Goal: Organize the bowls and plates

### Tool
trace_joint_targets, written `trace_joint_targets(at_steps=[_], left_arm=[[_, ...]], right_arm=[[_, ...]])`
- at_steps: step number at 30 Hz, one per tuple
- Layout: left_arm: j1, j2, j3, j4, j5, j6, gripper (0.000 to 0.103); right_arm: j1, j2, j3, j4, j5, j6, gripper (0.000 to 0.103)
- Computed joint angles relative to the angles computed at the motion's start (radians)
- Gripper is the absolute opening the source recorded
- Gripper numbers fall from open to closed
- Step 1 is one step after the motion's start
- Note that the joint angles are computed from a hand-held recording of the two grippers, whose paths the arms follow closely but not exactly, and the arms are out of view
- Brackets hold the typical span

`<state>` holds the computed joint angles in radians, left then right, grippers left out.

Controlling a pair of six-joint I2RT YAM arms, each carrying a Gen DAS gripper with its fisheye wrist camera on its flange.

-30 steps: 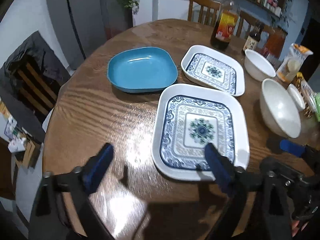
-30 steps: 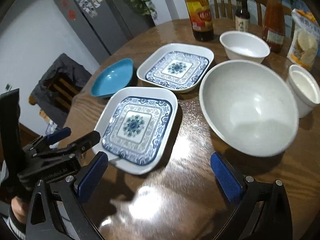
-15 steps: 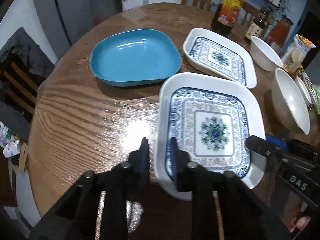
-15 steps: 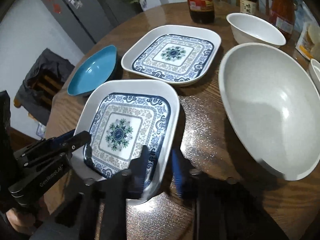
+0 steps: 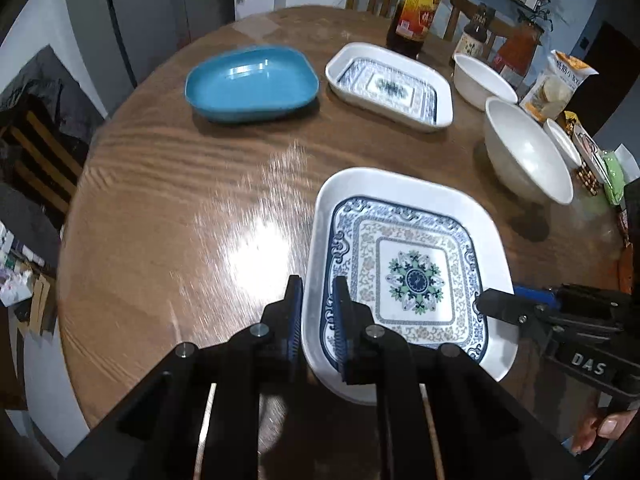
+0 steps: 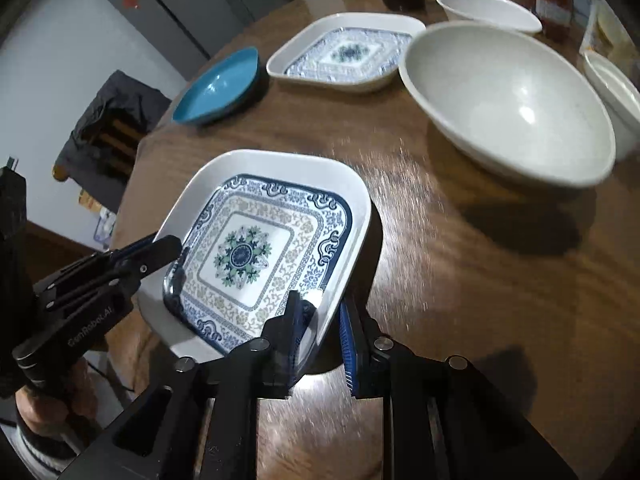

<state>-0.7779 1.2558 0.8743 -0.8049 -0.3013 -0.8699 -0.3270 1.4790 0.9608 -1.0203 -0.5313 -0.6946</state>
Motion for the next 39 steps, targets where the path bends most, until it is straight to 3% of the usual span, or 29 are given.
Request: trace_joint_targets(at_steps=[3,5,7,10,15,21,26,31,35,36,37,39], left_arm=[[-0.005,0.004,-0.008,-0.014,0.008,-0.046,0.018],[0.01,-0.014,-0.001,-0.037,-0.012,-0.066,0.04],[0.021,-0.033,0.019,-0.054,-0.052,-0.069,0.055],[0.075,-0.015,0.094,-0.036,-0.083,0.023,0.057],[0.249,0.159,0.284,0.06,0.024,0.241,0.057],[0.379,0.499,0.622,0.041,0.112,0.453,0.059],[0.463,0.72,0.842,-0.039,0.231,0.513,0.058],[0.468,0.83,0.956,-0.075,0.252,0.563,0.056],[0.47,0.899,1.036,-0.096,0.293,0.588,0.037],[0.47,0.92,1.064,-0.113,0.299,0.595,0.034],[0.47,0.945,1.095,-0.133,0.302,0.599,0.025],[0.475,0.961,1.105,-0.139,0.31,0.592,0.019]], right_arm=[[-0.032,-0.012,0.023,-0.016,-0.005,-0.025,0.03],[-0.054,-0.018,0.07,-0.049,-0.039,-0.044,0.036],[-0.064,-0.013,0.13,-0.07,-0.072,-0.045,0.049],[-0.036,0.039,0.246,-0.074,-0.109,0.018,0.053],[0.071,0.198,0.461,-0.016,-0.082,0.2,0.053],[0.197,0.472,0.79,-0.018,0.106,0.351,0.053],[0.242,0.677,1.02,-0.094,0.223,0.441,0.053],[0.28,0.796,1.162,-0.161,0.287,0.442,0.053],[0.305,0.867,1.234,-0.2,0.306,0.429,0.051],[0.309,0.881,1.247,-0.206,0.305,0.43,0.045],[0.312,0.888,1.25,-0.209,0.299,0.433,0.038],[0.319,0.874,1.219,-0.18,0.305,0.441,0.035]])
